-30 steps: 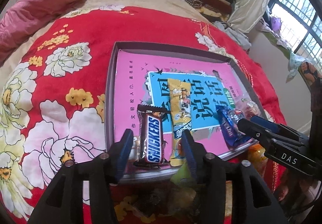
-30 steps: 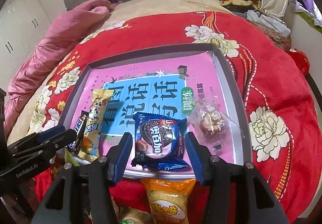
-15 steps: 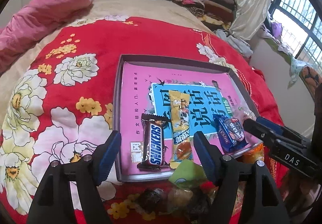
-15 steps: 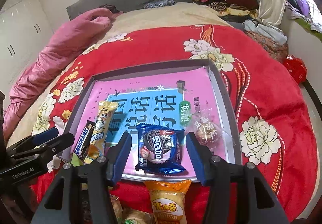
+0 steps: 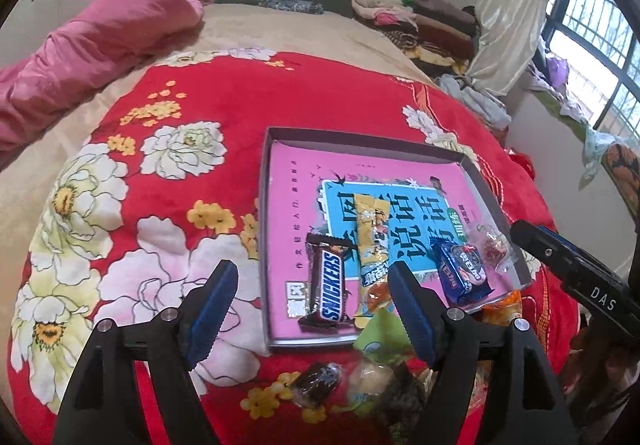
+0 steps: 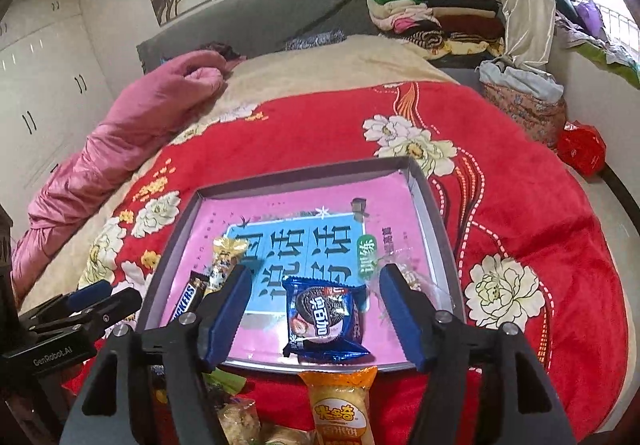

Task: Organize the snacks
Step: 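Move both open grippers back toward the snacks lying beside the tray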

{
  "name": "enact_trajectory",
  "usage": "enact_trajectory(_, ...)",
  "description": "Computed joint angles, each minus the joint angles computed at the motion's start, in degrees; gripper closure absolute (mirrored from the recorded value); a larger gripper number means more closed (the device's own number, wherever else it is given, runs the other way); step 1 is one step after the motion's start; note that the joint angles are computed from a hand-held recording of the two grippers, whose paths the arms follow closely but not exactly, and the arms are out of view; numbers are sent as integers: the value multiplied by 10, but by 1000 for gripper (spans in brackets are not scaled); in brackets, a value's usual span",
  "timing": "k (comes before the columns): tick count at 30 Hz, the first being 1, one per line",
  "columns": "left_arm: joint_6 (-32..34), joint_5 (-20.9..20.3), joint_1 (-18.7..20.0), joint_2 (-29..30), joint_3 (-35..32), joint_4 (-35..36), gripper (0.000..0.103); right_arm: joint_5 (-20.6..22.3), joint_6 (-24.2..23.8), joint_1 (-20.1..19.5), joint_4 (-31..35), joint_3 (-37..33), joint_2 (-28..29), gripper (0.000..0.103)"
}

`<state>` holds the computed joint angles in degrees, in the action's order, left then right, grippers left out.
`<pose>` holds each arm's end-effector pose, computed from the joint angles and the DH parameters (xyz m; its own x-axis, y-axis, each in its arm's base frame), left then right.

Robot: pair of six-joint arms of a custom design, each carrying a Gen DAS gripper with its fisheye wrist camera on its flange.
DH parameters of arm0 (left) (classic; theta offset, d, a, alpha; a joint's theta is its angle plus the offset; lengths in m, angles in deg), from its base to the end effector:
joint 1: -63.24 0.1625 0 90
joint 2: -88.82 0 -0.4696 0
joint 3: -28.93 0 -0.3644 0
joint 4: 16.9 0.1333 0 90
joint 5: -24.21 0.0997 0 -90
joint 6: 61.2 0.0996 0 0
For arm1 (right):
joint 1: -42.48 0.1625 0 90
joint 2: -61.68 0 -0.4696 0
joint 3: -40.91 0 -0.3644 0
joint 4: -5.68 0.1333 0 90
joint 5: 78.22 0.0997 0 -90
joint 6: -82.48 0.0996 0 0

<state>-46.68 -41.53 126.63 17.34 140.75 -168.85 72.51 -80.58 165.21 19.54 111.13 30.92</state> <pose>-0.0919 -0.5725 0.3242 -0.7503 0.4728 -0.4621 0.6245 0.7362 -0.2607 0.3818 -0.5082 0.0725 -0.7893 0.3630 0.4952 -0.2129 0.5947 -0.7753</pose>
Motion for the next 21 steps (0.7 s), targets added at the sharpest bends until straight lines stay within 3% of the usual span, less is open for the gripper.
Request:
enact_trajectory(6,17,28,-11,-11,14,-22,24,3,-23,9,-23,4,-5,33)
enact_trajectory(14,19,20,-15,-26,18,-18,24,7,-37,17,-29,-2,-2,32)
enact_trajectory(21,20,13,-18,-39,20,-31,24,-9,-85,27,-95,29,-23,26)
